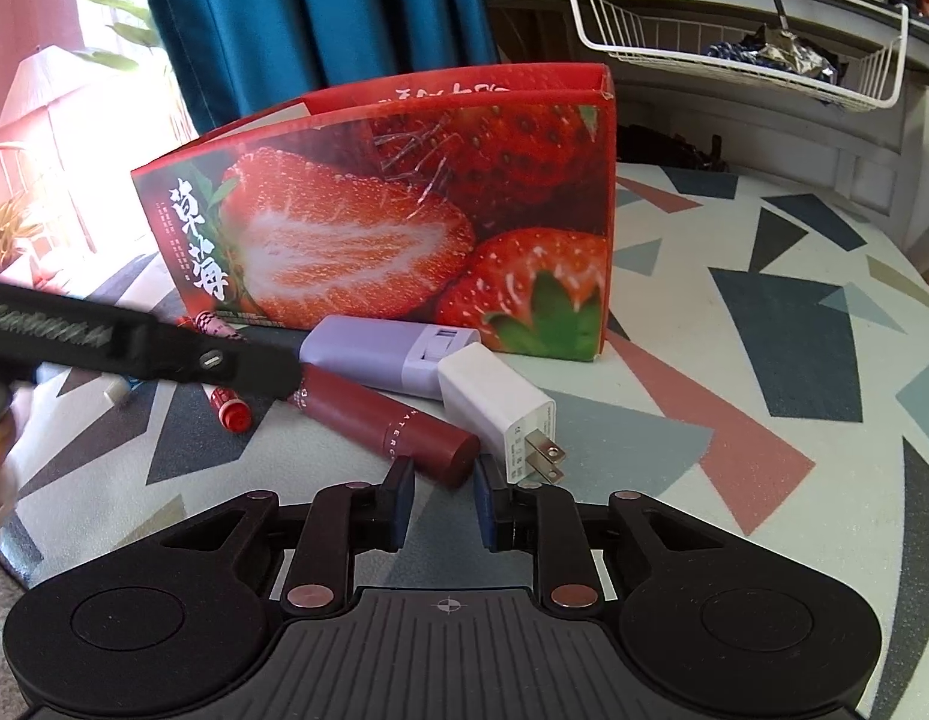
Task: Organize rigid objects
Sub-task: 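Close the left tool around the dark red lipstick tube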
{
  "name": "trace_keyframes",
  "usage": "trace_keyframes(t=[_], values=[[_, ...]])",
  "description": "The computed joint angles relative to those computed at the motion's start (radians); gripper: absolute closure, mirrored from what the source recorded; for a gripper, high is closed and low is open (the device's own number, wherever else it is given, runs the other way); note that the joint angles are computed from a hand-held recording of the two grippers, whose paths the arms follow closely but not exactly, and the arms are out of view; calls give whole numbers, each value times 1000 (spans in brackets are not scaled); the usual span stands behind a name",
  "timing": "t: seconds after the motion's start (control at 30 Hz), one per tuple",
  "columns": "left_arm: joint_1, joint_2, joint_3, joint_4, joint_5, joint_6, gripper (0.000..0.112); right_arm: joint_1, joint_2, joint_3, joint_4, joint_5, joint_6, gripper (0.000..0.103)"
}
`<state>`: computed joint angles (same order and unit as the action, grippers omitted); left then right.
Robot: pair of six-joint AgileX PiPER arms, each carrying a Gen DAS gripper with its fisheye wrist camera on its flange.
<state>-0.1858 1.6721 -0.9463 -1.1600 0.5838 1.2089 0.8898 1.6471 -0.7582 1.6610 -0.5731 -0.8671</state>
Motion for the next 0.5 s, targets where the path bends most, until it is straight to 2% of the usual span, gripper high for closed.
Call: trace_keyframes(t=[0.2, 0.5], values=[[-49, 35, -45, 52, -50, -58, 69, -13, -7, 12, -38, 21, 27, 83], [-74, 16, -19, 69, -90, -54, 66, -15, -2, 11, -54, 25, 39, 82]])
